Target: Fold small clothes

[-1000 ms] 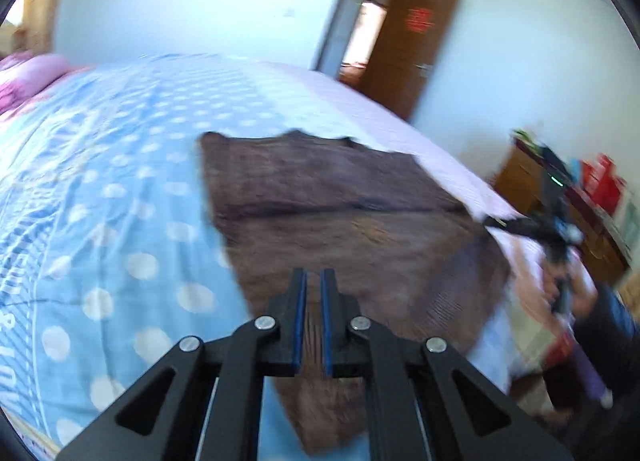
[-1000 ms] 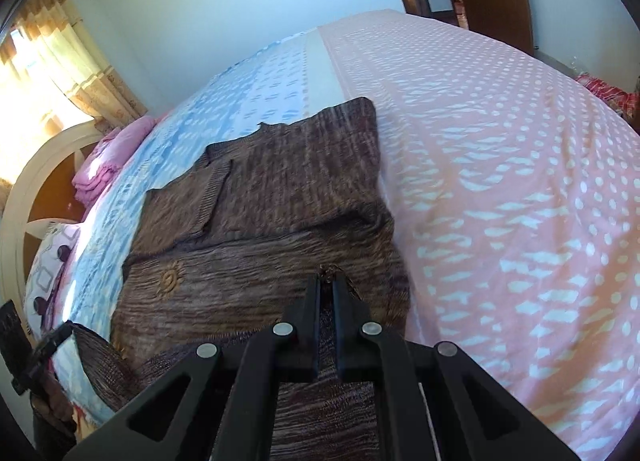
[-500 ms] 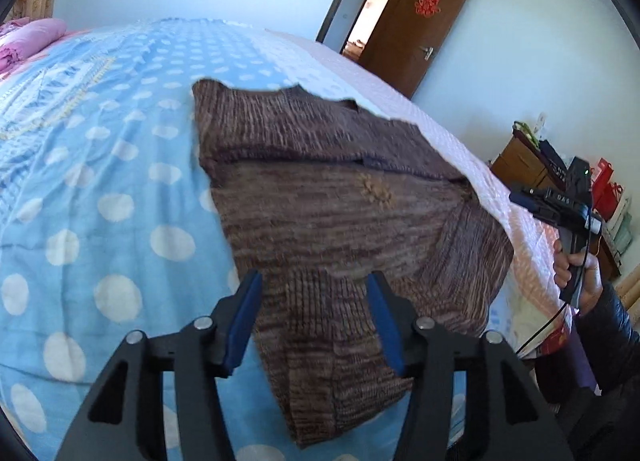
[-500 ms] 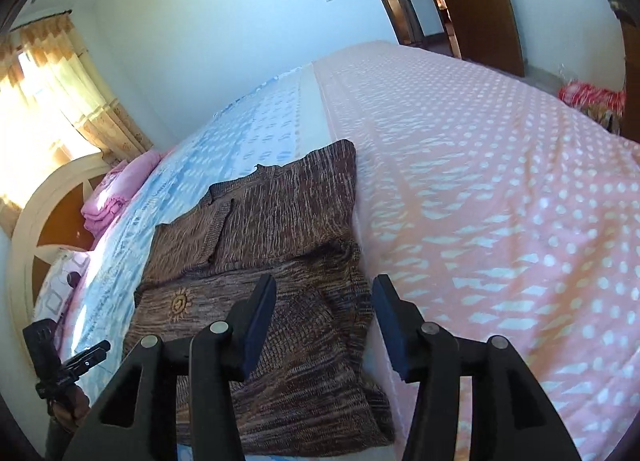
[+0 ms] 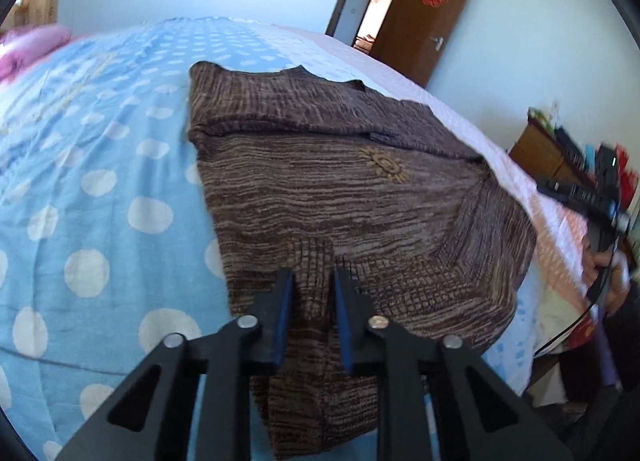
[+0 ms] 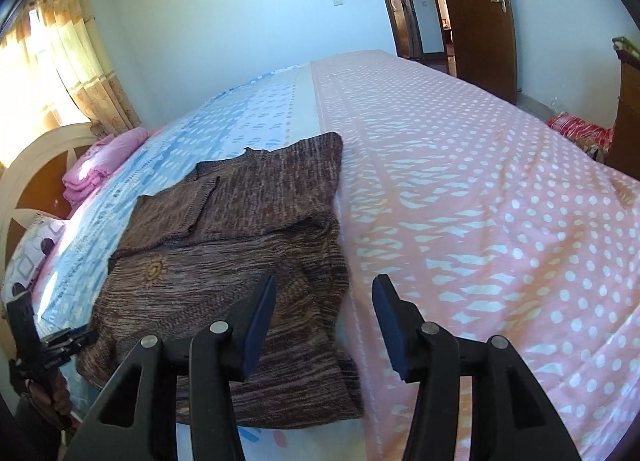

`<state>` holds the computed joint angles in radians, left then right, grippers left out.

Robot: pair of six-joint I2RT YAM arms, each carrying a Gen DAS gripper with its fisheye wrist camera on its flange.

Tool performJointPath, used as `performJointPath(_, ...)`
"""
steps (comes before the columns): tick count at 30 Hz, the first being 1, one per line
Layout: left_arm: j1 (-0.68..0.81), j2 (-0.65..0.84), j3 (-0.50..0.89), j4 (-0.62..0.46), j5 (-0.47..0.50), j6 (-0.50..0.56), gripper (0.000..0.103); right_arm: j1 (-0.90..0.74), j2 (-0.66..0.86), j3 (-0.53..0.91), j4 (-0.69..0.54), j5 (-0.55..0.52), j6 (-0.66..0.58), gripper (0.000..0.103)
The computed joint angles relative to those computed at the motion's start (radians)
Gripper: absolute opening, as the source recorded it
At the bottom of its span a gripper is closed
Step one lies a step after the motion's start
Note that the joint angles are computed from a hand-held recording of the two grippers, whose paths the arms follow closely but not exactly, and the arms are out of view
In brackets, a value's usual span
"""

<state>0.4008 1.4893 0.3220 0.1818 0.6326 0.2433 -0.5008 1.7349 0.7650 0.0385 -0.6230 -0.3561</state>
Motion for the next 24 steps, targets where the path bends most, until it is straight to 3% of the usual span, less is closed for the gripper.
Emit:
performJointPath(2, 0.031, 0.040, 0.026, -0.022, 0.047, -0.009, 0.020, 0.008, -0.004, 0.005, -0.008, 0.023, -0.034, 0.051)
performJointPath(4, 0.024, 0.036, 0.027, -0.024, 0.036, -0.011, 0.022, 0.029, -0.008, 0.010, -0.012, 0.048, -0.087, 0.051)
performJointPath(8, -0.007, 0.017, 0.024, -0.030, 0.018, -0.014, 0.038, 0.116, 0.007, 0.016, 0.016, 0.132, -0.186, 0.051)
performJointPath(10, -0.031, 0.016, 0.014, -0.003, -0.002, -0.030, 0.040, 0.167, 0.044, 0.040, 0.013, 0.163, -0.225, 0.051)
performJointPath(13, -0.058, 0.001, -0.009, 0.035, -0.044, -0.037, 0.036, 0.240, 0.126, 0.090, 0.013, 0.218, -0.249, 0.051)
performJointPath(16, -0.070, -0.018, -0.026, 0.052, -0.090, -0.031, 0.022, 0.285, 0.205, 0.131, 0.000, 0.247, -0.267, 0.051)
performJointPath(17, -0.052, -0.018, -0.023, 0.040, -0.069, -0.025, 0.016, 0.289, 0.207, 0.114, 0.032, 0.251, -0.265, 0.048)
performJointPath(18, -0.038, -0.016, -0.019, 0.030, -0.049, -0.020, 0.014, 0.286, 0.196, 0.092, 0.060, 0.236, -0.267, 0.030)
performJointPath(20, -0.021, -0.025, -0.020, 0.020, -0.030, -0.017, 0.009, 0.282, 0.182, 0.082, 0.045, 0.228, -0.268, 0.014)
performJointPath(21, -0.019, -0.035, -0.024, 0.018, -0.026, -0.019, 0.009, 0.281, 0.163, 0.059, 0.064, 0.238, -0.261, 0.010)
performJointPath(24, -0.001, -0.094, -0.041, 0.012, -0.003, -0.045, 0.009, 0.236, 0.086, 0.008, 0.058, 0.183, -0.241, 0.008)
